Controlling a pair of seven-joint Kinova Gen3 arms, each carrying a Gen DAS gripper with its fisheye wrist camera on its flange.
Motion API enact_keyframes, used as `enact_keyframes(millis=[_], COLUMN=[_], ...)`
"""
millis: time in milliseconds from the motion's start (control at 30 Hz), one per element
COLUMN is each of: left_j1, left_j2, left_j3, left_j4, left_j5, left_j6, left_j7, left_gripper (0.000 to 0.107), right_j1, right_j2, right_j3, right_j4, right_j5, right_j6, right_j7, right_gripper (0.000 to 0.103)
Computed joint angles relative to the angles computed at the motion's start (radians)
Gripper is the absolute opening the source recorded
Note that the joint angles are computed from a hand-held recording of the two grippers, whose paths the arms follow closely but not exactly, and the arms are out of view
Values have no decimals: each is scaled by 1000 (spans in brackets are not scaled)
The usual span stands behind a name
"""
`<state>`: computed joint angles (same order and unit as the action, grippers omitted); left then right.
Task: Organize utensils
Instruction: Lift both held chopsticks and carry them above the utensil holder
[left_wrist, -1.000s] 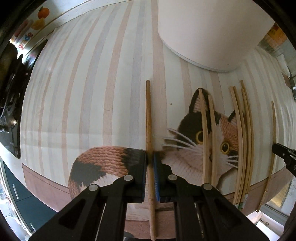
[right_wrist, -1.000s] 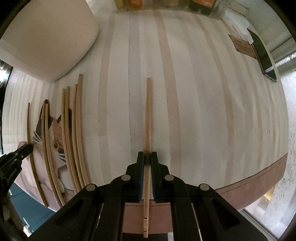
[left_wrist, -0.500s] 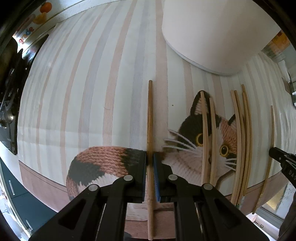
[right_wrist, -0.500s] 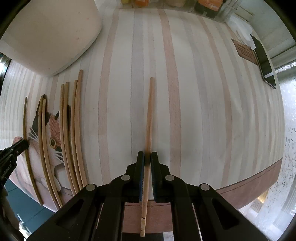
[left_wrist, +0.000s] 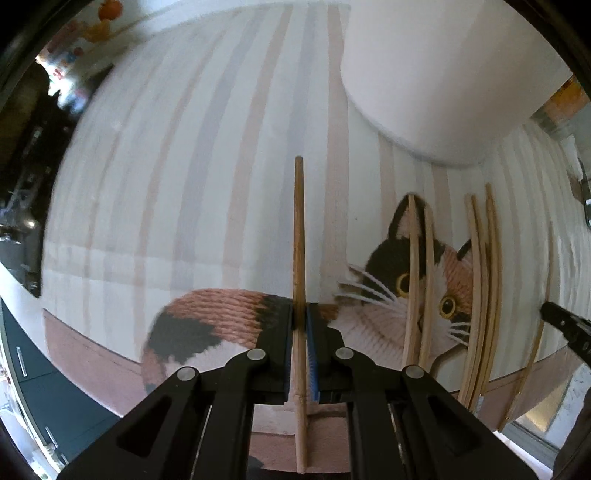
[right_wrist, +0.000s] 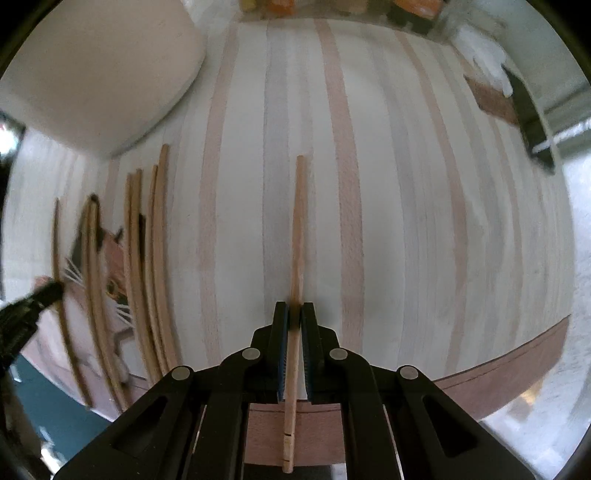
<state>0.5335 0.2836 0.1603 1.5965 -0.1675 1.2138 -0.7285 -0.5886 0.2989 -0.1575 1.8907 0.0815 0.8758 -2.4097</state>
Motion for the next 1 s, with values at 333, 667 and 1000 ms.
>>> enact_keyframes(millis=[333, 667, 1000], left_j1=[27, 16, -3], left_j2=[-134, -190, -108], left_j3=[19, 42, 12], left_j4=[-80, -312, -690], left_j5=[-135, -324, -305], left_j6=[65, 122, 149], left_j7=[96, 136, -16], left_gripper=[5, 4, 4], right_j1=[-5, 6, 50], right_j2=[-197, -333, -305], right_j3=[-13, -101, -112], right_j4=[42, -102, -411], right_j5=[118, 334, 384], right_j6=[-47, 7, 0], right_j7=[-171, -294, -188], right_gripper=[7, 7, 7])
